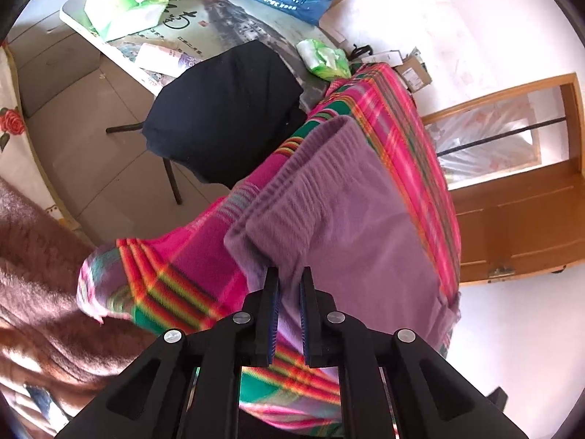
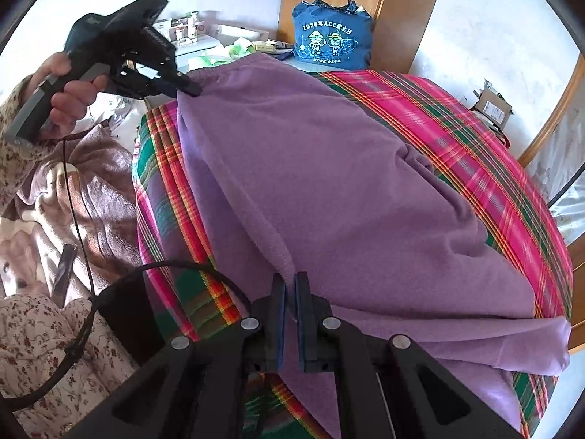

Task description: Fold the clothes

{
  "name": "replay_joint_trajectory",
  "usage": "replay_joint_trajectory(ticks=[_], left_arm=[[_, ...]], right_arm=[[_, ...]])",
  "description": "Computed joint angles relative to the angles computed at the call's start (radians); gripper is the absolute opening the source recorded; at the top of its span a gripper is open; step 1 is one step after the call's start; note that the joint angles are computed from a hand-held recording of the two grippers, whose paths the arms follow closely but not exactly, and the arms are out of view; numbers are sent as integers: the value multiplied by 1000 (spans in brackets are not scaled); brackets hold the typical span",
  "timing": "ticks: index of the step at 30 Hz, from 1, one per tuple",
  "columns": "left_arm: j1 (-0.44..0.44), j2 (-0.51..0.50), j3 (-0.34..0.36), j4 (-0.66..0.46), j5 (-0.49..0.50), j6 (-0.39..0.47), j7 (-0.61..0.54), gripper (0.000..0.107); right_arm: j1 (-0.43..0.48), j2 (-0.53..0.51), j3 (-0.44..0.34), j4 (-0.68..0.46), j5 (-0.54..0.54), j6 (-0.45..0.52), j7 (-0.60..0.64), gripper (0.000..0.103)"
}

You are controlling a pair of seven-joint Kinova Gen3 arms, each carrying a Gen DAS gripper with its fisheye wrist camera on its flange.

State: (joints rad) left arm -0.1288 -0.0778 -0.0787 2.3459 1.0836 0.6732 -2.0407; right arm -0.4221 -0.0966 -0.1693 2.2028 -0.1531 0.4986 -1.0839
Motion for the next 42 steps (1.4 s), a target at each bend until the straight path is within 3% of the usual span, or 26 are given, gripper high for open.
replay_joint_trajectory(ticks=[4, 7, 10, 13, 17, 21, 24, 27, 30, 34, 39, 42], left_arm=[[-68, -144, 123, 77, 107, -68, -41, 11], [28, -195, 121, 106, 229, -113, -81, 22], [156, -137, 108, 87, 335, -126, -176, 22], [235, -83, 131, 43, 334, -159, -174, 22], [373, -17, 58, 2, 337, -153, -203, 22], [418, 66, 59, -27, 361, -125, -231, 22], [430, 120, 91, -55, 316, -126, -209, 22], [369, 135, 164, -46, 338, -134, -213, 22], [369, 150, 186, -60, 289, -153, -173, 22], [374, 169, 171, -59, 326, -136, -226, 22], [376, 191, 123, -55, 368, -74, -299, 22], [361, 202, 119, -47, 397, -47, -339, 22]], right_arm=[[-2, -1, -5, 3, 2, -1, -12, 8], [-4, -6, -2, 9, -6, -8, -11, 9], [-4, -7, -7, 13, 3, -11, -29, 9], [-7, -20, -24, 27, 35, -27, -67, 9], [-14, -30, -28, 38, 49, -43, -97, 8], [-17, -24, -29, 51, 51, -55, -128, 7], [-19, -23, -37, 69, 70, -84, -167, 7], [-34, -17, 0, 78, 4, -102, -131, 8], [-37, -9, 21, 85, -52, -115, -95, 10], [-23, -12, 25, 90, -121, -121, -49, 12], [-101, -96, 240, 116, -324, -67, 135, 12], [0, -178, 292, 135, -410, -7, 232, 12]])
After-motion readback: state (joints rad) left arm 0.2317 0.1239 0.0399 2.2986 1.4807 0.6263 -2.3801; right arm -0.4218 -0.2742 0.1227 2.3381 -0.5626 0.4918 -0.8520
